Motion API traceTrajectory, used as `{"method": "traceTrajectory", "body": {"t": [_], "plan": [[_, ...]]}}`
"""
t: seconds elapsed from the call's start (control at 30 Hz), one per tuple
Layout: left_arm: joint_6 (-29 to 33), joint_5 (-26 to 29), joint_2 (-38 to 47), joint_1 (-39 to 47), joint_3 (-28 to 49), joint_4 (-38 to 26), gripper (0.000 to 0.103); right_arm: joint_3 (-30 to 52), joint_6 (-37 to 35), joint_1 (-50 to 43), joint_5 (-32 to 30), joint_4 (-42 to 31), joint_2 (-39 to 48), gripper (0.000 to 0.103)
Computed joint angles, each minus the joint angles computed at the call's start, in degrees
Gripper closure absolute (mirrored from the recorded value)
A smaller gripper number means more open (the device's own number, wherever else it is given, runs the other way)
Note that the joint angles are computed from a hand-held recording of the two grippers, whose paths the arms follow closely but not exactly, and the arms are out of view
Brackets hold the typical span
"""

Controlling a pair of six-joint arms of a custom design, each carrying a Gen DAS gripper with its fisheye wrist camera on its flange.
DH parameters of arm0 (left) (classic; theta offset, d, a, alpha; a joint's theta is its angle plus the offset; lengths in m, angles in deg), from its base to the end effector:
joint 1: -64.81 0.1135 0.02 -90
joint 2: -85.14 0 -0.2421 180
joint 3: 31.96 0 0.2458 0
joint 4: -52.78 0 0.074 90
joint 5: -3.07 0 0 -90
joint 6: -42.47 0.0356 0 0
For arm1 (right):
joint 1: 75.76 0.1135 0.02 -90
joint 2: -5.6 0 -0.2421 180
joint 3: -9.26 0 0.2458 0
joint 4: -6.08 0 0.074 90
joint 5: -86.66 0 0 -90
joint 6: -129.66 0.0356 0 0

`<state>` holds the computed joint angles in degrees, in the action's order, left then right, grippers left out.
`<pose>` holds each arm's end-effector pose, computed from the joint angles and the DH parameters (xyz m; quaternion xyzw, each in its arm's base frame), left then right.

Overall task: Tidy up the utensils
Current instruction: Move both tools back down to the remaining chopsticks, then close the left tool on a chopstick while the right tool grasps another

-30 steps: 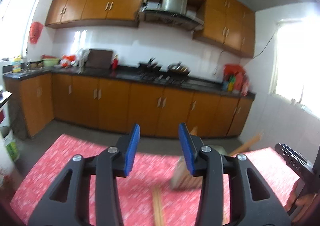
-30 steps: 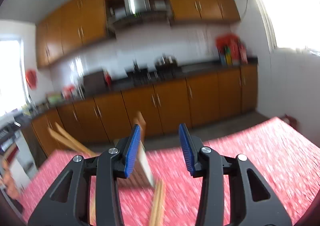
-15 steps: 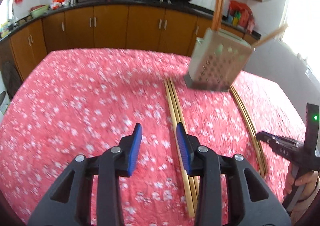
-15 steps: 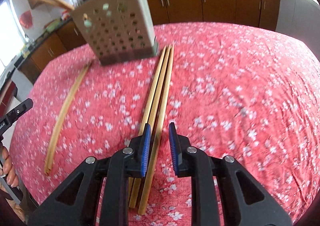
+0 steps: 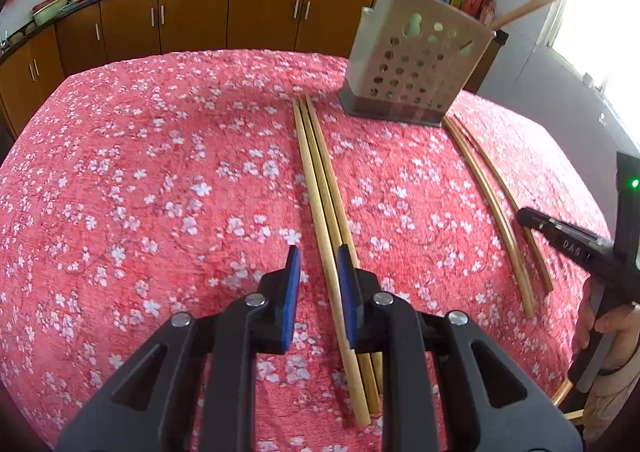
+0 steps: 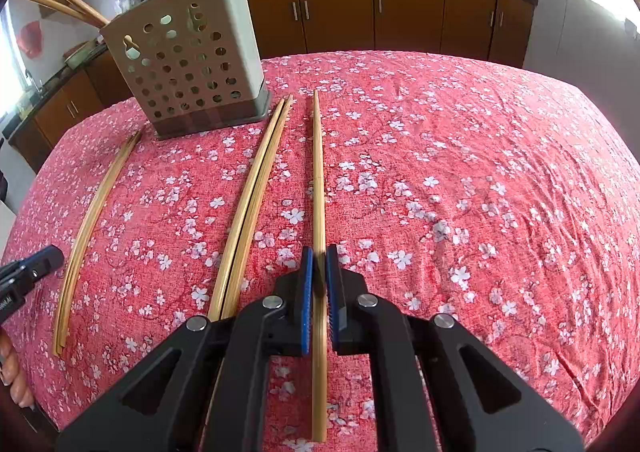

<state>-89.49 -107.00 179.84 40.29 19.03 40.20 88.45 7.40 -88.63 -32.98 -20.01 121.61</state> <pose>0.2572 -0.1039 0.0956 -0.1928 0.9238 -0.0170 0.3302 0.3653 -0.0654 0.0903 -0.2173 0.9163 0.1427 0.3045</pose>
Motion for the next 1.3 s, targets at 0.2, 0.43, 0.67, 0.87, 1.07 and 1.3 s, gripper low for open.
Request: {"method": "traceTrajectory", "body": {"t": [0.2, 0.43, 0.67, 0.87, 1.07, 1.3], "plan": [[0.6, -3.0, 3.0, -1.7, 2.5, -3.1, 0.087, 0.2, -0.8, -0.3, 0.1, -0.2, 0.2, 0.095], [0.8, -5.4, 4.4, 0.1, 4.3, -5.9, 0.095, -2.6, -2.8, -0.1, 0.1, 1.6, -1.4, 0.095], [4.3, -2.9, 1.4, 11.7, 0.9, -4.2, 0.095, 2.0, 2.2, -0.2, 2.9, 5.1, 2.8, 0.095], [7.5, -2.9, 0.8, 16.6, -1.6, 0.7, 0.093, 5.8, 4.4, -0.3, 2.6, 3.5, 5.1, 0.095], [7.3, -2.6, 0.4, 16.2, -2.7, 2.0, 0.091, 5.2, 4.7, 0.6, 3.7, 4.4, 4.8, 0.094], [7.1, -0.9, -2.1, 17.0, -5.0, 3.2, 0.090, 4.3, 4.2, 0.7, 4.2, 5.0, 4.0, 0.094]]}}
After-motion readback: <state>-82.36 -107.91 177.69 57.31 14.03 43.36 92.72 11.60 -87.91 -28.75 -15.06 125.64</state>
